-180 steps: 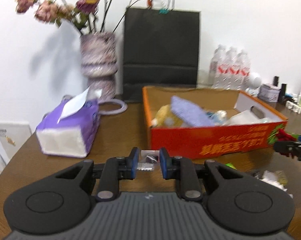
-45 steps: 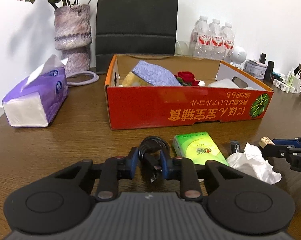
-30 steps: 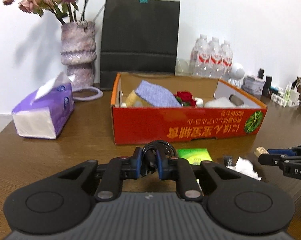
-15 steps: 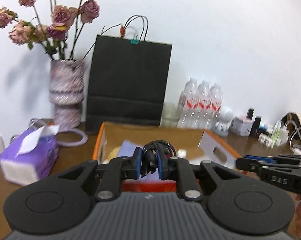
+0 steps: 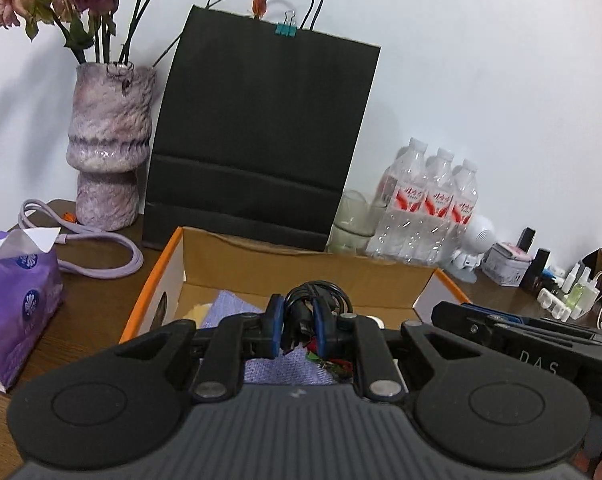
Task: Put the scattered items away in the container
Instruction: 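Open both tools to drop the cable and soap bar into the box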
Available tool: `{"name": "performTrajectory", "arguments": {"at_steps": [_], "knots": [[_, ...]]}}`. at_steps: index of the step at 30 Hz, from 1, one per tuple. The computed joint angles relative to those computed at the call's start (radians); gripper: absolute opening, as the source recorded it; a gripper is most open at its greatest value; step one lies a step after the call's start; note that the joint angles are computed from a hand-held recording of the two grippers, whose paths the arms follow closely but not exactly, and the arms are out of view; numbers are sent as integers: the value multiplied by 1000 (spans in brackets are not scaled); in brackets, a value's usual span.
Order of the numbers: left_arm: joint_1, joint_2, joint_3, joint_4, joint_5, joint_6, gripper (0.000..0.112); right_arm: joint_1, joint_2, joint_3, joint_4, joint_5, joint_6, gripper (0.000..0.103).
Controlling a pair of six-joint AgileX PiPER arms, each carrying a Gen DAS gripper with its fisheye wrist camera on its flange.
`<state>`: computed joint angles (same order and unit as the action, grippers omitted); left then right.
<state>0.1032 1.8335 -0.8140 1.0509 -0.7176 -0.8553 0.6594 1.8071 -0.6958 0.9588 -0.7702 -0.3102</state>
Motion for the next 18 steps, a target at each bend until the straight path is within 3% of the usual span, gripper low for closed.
{"name": "performTrajectory", "arguments": {"at_steps": [7,9,10,11,12,15,18], "knots": [[-4,9,-1,-13,28,-14,18,-19,16,0,-6,30,8,20],[-7,1,4,-47,52,-22,47,-23,9,-3,8,56,-25,23],[-10,-10,10,-70,75,-27,92,-25,1,-4,17,69,-45,45],[-21,-30,22,-134,118,0,103,-28,-8,-7,37,86,-74,64],[-23,-51,27,-167,147,21,103,-28,-15,-8,58,96,-97,99],[18,-62,26,-89,92,-9,103,-25,-44,-1,113,91,-150,103],[16,-72,33,-102,102,-6,103,-40,-74,22,77,104,-113,103]]}}
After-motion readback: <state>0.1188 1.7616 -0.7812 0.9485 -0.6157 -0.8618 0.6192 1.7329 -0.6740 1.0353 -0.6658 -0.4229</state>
